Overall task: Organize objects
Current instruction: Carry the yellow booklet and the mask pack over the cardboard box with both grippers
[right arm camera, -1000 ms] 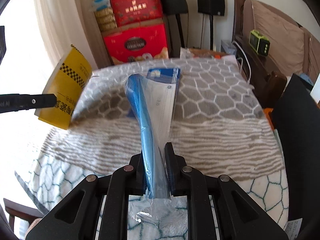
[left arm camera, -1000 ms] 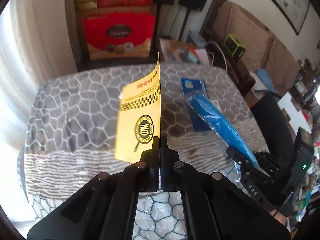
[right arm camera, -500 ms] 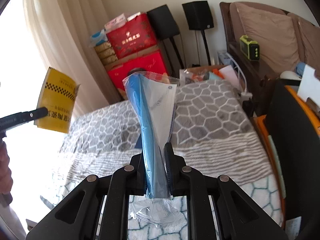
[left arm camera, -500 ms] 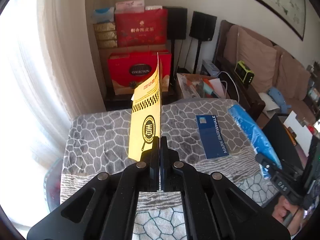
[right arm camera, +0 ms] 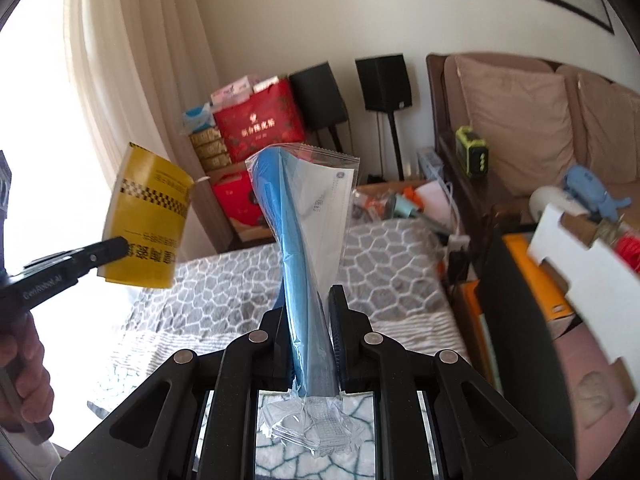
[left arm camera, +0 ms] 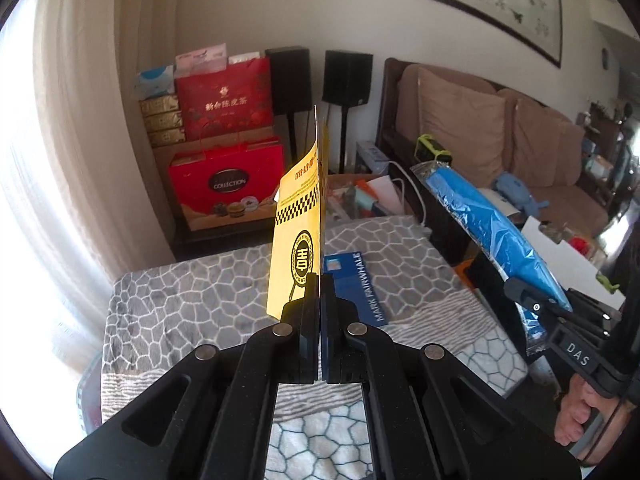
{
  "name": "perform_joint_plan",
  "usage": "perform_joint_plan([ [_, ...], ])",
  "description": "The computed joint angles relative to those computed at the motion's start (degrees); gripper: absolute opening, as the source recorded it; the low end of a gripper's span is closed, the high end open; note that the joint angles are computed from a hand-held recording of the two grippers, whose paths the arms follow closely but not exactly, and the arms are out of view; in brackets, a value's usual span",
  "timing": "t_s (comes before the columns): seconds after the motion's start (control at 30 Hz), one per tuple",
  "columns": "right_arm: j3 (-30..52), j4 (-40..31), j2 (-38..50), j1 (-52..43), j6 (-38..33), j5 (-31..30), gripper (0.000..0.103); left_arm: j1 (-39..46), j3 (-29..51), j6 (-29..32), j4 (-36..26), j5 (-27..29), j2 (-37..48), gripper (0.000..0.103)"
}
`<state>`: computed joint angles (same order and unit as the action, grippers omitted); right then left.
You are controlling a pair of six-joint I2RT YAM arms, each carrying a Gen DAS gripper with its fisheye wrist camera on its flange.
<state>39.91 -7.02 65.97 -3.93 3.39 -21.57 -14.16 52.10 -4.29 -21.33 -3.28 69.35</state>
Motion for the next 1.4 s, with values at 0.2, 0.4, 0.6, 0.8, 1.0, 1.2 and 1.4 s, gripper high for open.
perform_joint_plan([
  [0.2, 2.01, -6.19, -5.80, -2.28, -1.97, -0.18, 0.014, -2.32, 0.72, -0.97, -0.29, 0.33, -1.91, 0.000],
  [0.4, 4.54, -11.31, -10.16, -4.63, -3.93, -0.79, 0.014, -3.49, 2.43, -1.70, -1.10, 1.66, -3.11, 0.000],
  [0.6, 8.57, -16.23, -11.98, -10.35, -7.47, -3.53, 0.014, -5.42, 5.77, -2.43, -2.04, 3.58, -2.91, 0.000],
  [0.8, 12.02, -20.21, -11.56, -20.06, -11.99, -8.65, 0.014, -9.18, 9.38, -3.97, -1.75, 6.10, -0.44, 0.000],
  [1.0, 15.29, -22.97, -8.14, -35.21, -17.83, -15.73, 0.014, -11.92, 14.49, -5.99, 1.01, 14.02, 5.95, 0.000],
  [1.2, 20.41, -22.34, 1.36, -49.97, -20.95, -19.11, 0.014, -18.63, 24.65, -6.93, 1.78, 19.41, 17.64, 0.000],
  [1.4, 25.54, -21.57, 12.58, -56.96, -22.49, -14.70, 0.014, -25.47, 37.32, -9.01, 1.21, 22.26, 30.88, 0.000],
])
